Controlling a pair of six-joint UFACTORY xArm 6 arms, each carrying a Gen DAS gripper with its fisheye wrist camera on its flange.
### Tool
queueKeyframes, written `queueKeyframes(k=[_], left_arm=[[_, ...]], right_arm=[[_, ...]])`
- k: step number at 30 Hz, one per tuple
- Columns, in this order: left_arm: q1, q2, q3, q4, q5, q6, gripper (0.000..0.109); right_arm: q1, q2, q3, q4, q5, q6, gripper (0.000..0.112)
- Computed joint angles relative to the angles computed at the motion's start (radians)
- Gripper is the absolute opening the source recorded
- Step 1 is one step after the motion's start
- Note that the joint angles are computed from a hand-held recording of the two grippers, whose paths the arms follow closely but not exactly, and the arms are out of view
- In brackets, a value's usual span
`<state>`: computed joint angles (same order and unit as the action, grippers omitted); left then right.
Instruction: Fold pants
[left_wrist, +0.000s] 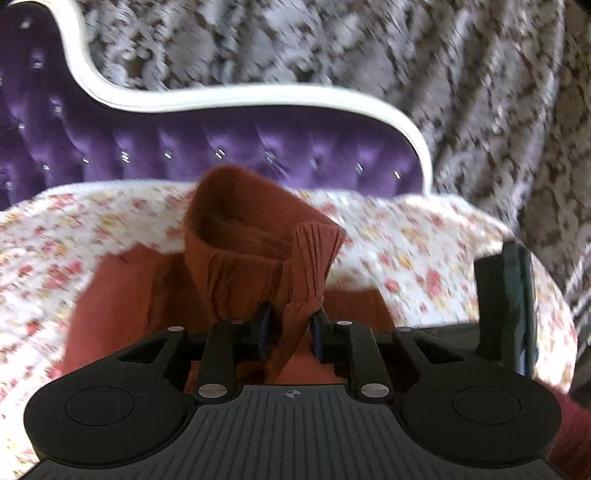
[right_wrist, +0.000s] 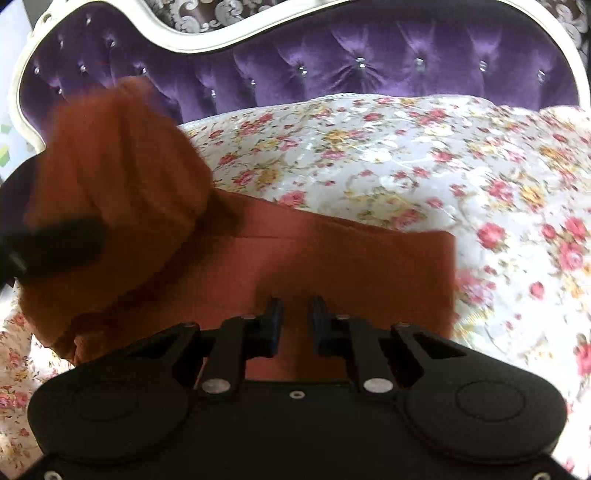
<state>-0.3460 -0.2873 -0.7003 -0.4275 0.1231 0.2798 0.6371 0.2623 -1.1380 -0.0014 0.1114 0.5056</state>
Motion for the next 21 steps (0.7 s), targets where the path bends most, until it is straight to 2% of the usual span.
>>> queueKeyframes(k=[2, 7, 10, 11, 15, 17, 19, 21], left_arm=[[-0.013, -0.018, 0.012, -0.062, 0.026, 0.06, 0.026], [-0.016, -0.041, 0.026, -0.15, 0.053, 0.168, 0.027], [-0.021, -0.064, 0.037, -0.23, 0.079, 0.252, 0.034], [-0.028, -0.068, 0.038, -0.236, 0.077, 0.258, 0.034], [-0.093, -0.084, 0.065, -0.209, -0.009, 0.289, 0.034], [-0.124, -0.094, 0.073, -0.26, -0.04, 0.362, 0.034], [-0.134, -0.105, 0.082, -0.277, -0.059, 0.378, 0.034], [-0.124, -0.116, 0.083, -0.343, -0.065, 0.422, 0.034]], right_arm=[[0.005, -0.003, 0.017, 0.061, -0.024, -0.046, 0.022], [0.004, 0.009, 0.003, 0.066, -0.026, -0.031, 0.022], [0.005, 0.013, -0.003, 0.119, -0.025, -0.074, 0.021], [0.005, 0.006, 0.004, 0.141, -0.026, -0.088, 0.018], [-0.007, -0.042, 0.057, 0.156, -0.025, -0.082, 0.017], [-0.015, -0.073, 0.093, 0.154, -0.023, -0.077, 0.018], [-0.023, -0.102, 0.126, 0.157, -0.018, -0.076, 0.018], [-0.038, -0.135, 0.163, 0.092, -0.017, -0.005, 0.018]])
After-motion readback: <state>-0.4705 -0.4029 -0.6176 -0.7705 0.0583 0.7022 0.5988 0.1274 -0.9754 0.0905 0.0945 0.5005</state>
